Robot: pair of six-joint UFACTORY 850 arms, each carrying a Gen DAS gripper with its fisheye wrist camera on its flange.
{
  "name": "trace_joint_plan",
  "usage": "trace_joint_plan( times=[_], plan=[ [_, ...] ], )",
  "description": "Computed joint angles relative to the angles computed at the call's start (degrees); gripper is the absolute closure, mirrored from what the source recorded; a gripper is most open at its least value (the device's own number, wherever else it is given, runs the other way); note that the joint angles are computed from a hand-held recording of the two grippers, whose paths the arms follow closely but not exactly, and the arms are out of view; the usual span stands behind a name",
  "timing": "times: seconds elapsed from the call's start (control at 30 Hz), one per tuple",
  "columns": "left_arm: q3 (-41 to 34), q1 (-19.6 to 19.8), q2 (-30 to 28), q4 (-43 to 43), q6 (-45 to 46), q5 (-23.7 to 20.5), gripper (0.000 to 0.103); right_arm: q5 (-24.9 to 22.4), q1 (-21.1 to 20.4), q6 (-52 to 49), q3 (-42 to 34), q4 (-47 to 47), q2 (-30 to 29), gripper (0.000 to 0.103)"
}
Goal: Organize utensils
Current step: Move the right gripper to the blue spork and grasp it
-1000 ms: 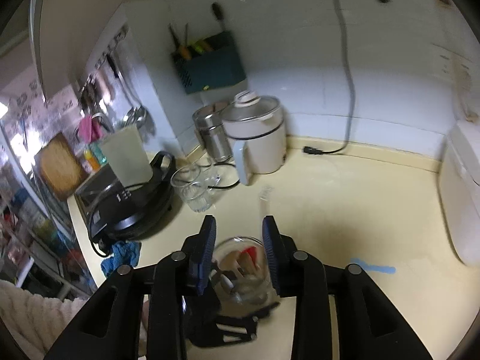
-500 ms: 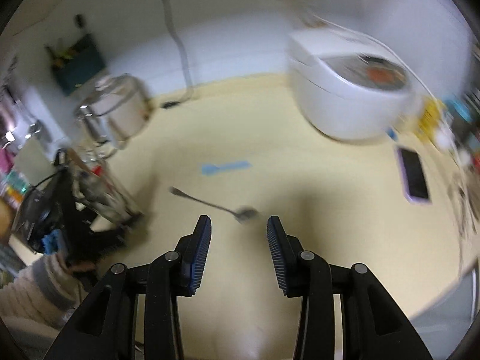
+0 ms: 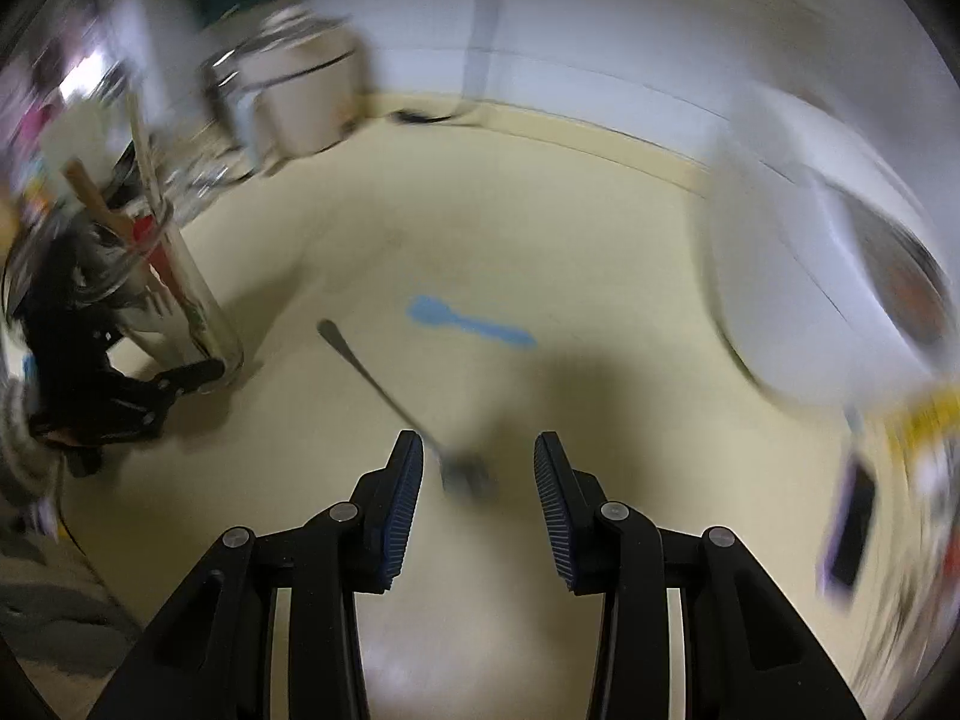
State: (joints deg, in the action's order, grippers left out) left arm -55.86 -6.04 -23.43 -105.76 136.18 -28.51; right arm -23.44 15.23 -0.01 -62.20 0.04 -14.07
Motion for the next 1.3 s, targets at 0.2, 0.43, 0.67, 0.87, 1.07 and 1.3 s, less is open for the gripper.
trace_joint_plan(
  times=[0.2,0.43,0.67,0.87,1.07,1.3],
  plan=[
    [0.4,-0.3,0.2,-1.5,0.9,1.1,0.030,-7.9,-0.2,-20.0,-15.7,4.7,-15.9,0.064],
    [0.2,-0.4,-0.3,-0.9,0.2,1.4,0.030,-14.8,0.6,-24.0,-24.7,-1.7,-24.5,0.064],
    [0.5,-0.1,-0.1,-0.5,0.1,1.1,0.030,-16.4,-0.1,-28.7,-27.0,4.7,-26.1,0.064],
    [0.4,0.0,-0.1,-0.3,-0.1,1.0,0.030,-15.6,-0.7,-30.6,-24.3,9.0,-24.4,0.077],
    [0.5,-0.1,0.1,-0.1,-0.5,1.0,0.030,-11.5,-0.4,-27.3,-18.9,11.7,-20.8,0.095],
    [0.4,0.1,-0.1,0.6,-1.1,0.7,0.030,-8.4,-1.0,-26.4,-13.9,14.2,-17.5,0.083]
  ],
)
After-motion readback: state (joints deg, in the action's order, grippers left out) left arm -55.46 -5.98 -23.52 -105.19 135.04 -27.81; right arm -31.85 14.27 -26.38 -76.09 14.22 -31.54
